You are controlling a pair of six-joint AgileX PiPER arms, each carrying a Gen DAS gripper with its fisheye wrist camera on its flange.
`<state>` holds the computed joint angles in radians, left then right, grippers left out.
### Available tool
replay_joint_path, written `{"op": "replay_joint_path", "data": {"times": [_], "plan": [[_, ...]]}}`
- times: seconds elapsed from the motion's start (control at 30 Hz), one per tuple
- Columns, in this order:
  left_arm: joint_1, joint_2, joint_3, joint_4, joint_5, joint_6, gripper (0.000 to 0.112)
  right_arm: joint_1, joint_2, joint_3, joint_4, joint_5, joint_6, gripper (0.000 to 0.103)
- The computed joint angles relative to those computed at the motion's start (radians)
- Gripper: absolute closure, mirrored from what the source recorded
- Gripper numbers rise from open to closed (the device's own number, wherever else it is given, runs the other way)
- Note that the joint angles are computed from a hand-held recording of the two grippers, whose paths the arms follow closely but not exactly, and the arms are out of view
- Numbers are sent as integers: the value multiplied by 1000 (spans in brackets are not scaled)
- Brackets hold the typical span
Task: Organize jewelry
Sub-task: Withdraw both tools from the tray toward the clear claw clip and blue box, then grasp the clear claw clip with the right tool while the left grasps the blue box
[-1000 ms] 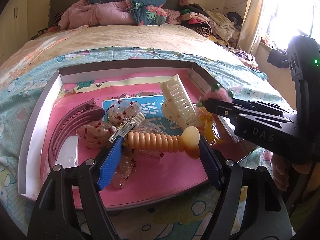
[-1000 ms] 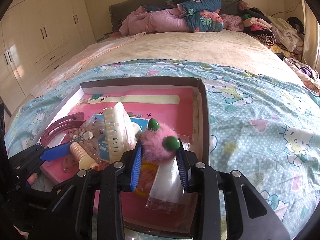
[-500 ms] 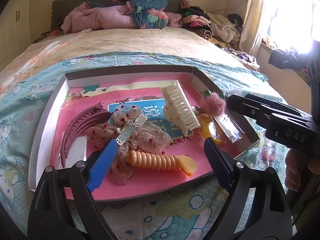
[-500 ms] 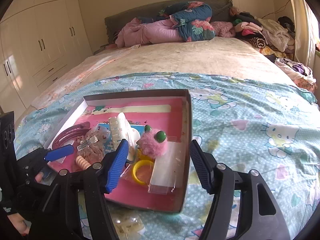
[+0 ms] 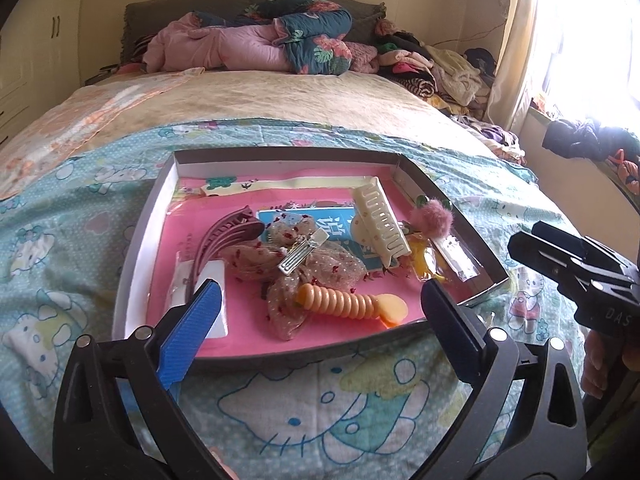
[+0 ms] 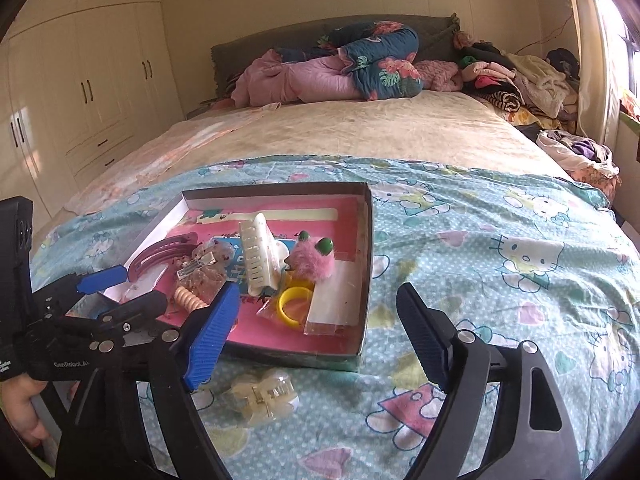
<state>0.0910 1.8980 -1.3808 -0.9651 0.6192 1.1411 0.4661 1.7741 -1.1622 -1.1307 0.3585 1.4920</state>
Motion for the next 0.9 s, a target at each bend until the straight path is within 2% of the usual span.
{"op": "replay_joint_path", "data": {"times": [0.33, 0.9], "plan": [[60, -47, 62, -40, 5, 54, 21, 62, -21, 37, -23, 27, 49, 25], [195, -131, 179, -105, 45, 174, 21, 192, -4, 17, 4, 72, 33, 24]]}}
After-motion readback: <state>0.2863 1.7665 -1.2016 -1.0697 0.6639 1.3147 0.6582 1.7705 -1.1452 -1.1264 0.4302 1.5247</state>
